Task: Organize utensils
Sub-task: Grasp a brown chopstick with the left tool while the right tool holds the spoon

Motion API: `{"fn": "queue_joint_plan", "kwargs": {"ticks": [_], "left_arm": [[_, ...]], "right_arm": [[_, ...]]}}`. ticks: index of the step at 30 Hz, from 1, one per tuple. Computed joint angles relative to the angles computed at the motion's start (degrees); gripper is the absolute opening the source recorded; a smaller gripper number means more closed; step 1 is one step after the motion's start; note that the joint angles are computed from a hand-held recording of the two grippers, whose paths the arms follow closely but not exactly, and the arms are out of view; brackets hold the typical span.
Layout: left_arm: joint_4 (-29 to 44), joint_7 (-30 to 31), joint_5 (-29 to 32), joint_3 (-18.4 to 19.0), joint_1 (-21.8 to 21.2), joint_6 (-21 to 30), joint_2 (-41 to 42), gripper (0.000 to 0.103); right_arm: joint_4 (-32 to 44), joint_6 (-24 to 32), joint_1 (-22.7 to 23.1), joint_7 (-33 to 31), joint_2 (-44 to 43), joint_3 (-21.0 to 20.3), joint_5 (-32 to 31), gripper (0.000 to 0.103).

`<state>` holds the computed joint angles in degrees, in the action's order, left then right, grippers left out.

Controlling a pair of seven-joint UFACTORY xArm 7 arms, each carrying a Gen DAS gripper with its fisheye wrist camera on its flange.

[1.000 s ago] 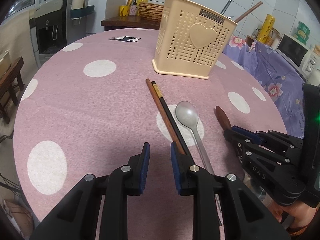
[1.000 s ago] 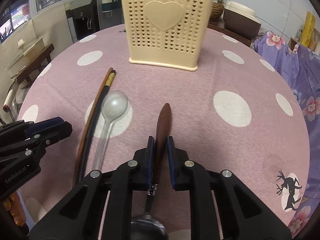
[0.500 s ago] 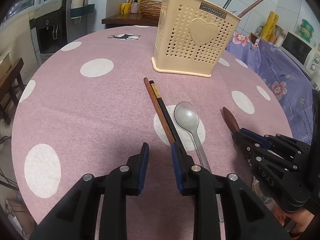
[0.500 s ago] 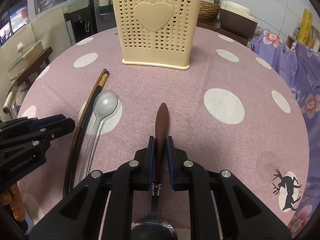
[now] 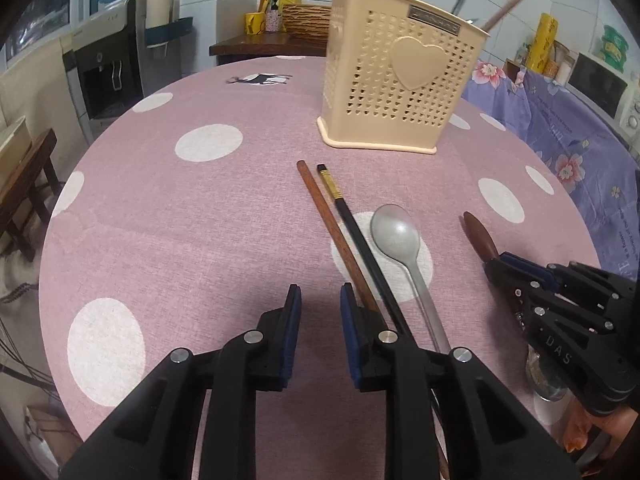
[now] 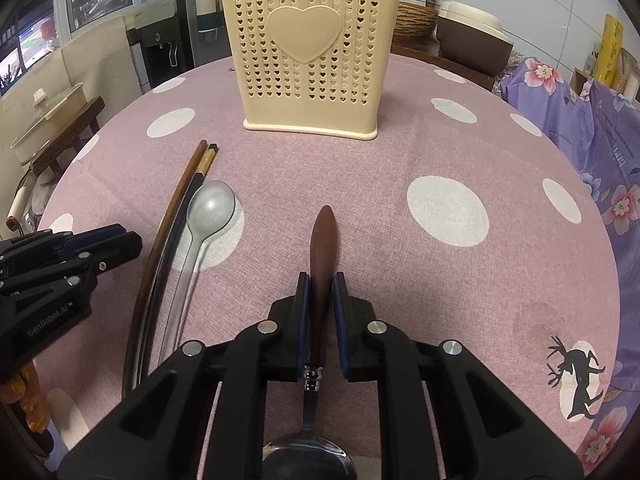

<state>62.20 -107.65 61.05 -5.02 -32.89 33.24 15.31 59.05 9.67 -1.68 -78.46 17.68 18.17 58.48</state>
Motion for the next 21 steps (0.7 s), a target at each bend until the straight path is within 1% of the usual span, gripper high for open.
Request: {"fn": "queue_joint_plan", "kwargs": {"ticks": [1,3,5,7,8,9,10,11,12,14,15,17,21], "left_arm": [[-0.97,-1.88,1.20,0.44,0.23,-1.73,-0.80,0.021],[-1.47,-5.51,4.22,0.79,0.17,-2.57,-1.67,0.021],[-0.30,-4.32,4.10,0.16,0.61,-2.46,-1.00,0.022],[1.04,-3.37,4.28,0.01,0.70,-3.26,0.14,0.028],[1.91,-2.64,4.17,-0.01,0.49,-3.00,0.92,0.033],[2.94,-1.05,3.08,-0.14,0.18,-1.77,1.82,0.033],[3.61,0.41,1.77,-0.19,-0.06,-0.78,2.50,0.033],[3.88,1.26,0.77,-0.04,-0.04,-1.19,3.09,0.033],[3.85,0.11,2.11,0.70,-0.86,-1.02,3.16,0.033],[4.34,1.96,1.41,0.82,-1.36,0.23,3.46,0.033],[4.26,2.49,0.77,0.86,-1.44,0.66,3.28,0.030],[2.88,2.62,0.17,1.05,-1.04,-0.46,2.20,0.026],[0.40,3.50,-1.07,0.98,0.25,-2.25,0.22,0.026]], "right_arm": [[-0.01,-0.02,-0.04,-0.12,0.00,0.04,0.09,0.013],[0.02,0.02,0.00,-0.02,0.02,-0.04,0.02,0.013],[-0.02,-0.05,0.06,0.04,0.00,-0.08,-0.06,0.013],[0.03,-0.14,0.13,0.26,0.06,-0.14,-0.32,0.013],[0.02,-0.11,0.10,0.36,0.05,-0.12,-0.38,0.013],[0.09,0.08,0.04,0.51,0.07,-0.16,-0.50,0.013],[0.14,0.20,0.04,0.69,0.09,-0.20,-0.62,0.013],[0.19,0.35,0.06,0.95,0.10,-0.29,-0.81,0.013],[0.19,0.39,0.01,0.97,0.08,-0.25,-0.79,0.013],[0.16,0.16,-0.09,0.58,0.14,-0.01,-0.43,0.013],[0.21,0.24,-0.15,0.46,0.17,0.02,-0.43,0.013],[0.21,0.62,-0.27,0.33,0.13,0.03,-0.31,0.013],[0.39,1.48,0.44,2.01,0.09,-1.00,-1.62,0.013]]}}
